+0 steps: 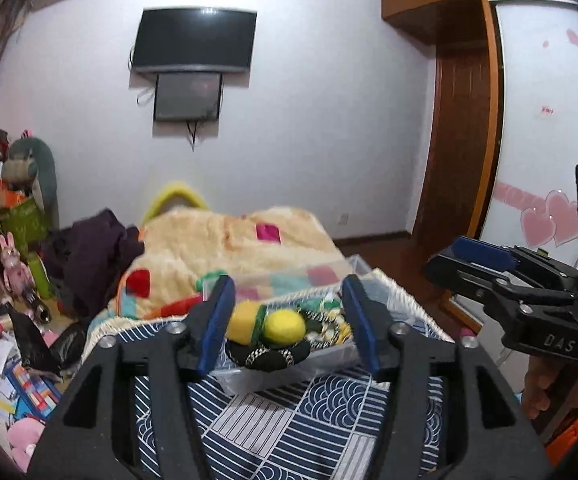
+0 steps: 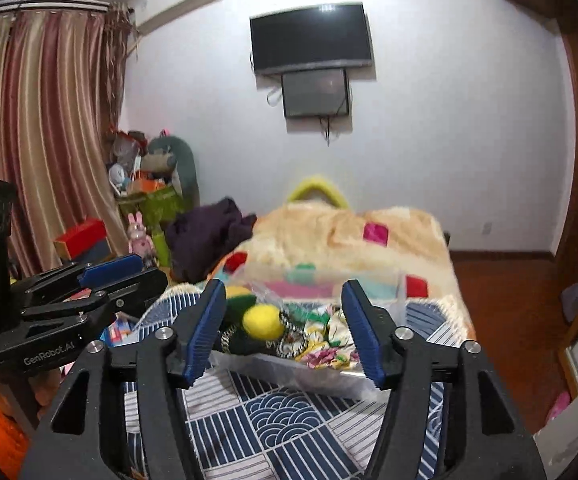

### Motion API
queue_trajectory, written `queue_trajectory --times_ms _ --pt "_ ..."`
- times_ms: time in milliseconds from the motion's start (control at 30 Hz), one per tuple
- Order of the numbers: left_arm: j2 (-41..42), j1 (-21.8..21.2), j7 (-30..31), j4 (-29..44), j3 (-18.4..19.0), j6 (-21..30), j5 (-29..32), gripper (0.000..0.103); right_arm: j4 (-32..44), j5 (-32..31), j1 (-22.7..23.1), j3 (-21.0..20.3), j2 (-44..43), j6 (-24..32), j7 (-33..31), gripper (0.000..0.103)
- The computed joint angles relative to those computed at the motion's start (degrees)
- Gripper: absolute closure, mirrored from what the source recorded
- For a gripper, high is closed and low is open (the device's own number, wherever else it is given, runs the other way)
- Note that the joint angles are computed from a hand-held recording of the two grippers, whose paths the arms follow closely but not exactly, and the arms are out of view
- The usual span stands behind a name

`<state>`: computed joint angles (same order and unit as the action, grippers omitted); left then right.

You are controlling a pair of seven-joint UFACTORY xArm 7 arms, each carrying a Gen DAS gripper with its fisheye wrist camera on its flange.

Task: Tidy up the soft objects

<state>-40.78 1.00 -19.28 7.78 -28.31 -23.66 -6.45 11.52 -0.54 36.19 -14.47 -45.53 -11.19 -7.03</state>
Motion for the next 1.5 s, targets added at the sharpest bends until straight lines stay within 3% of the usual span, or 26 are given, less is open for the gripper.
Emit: queue_trajectory --times_ms 133,433,767,1167,1500 --pt "-5.0 -1.4 -1.0 -1.6 0.1 0.7 -0.1 0.033 -2.3 -0.4 -3.6 3.9 -4.1 -2.1 0.8 0.023" --pt "-18.7 1.3 -9.2 -4.9 -6.9 5.9 1.0 0.003 -4.8 -1.2 -9.0 10.3 -7.5 -5.1 4.7 0.001" --pt "-26.5 -2.1 -15.1 -7.3 -5.1 10.5 7.0 0.0 -7.4 -2.8 -10.4 11.6 -11.9 -3.9 7.9 0.0" --pt "-28.0 -2.9 -19.4 -7.3 -2.1 11.9 13.6 0.0 -9.4 -2.6 -10.6 12.3 -17.4 -1.6 8.6 0.0" --pt "-29.6 -3.0 -21.5 -7.4 -2.4 12.7 15.6 0.0 -9.8 -2.6 -10.4 12.0 -18.5 -1.5 8.5 0.0"
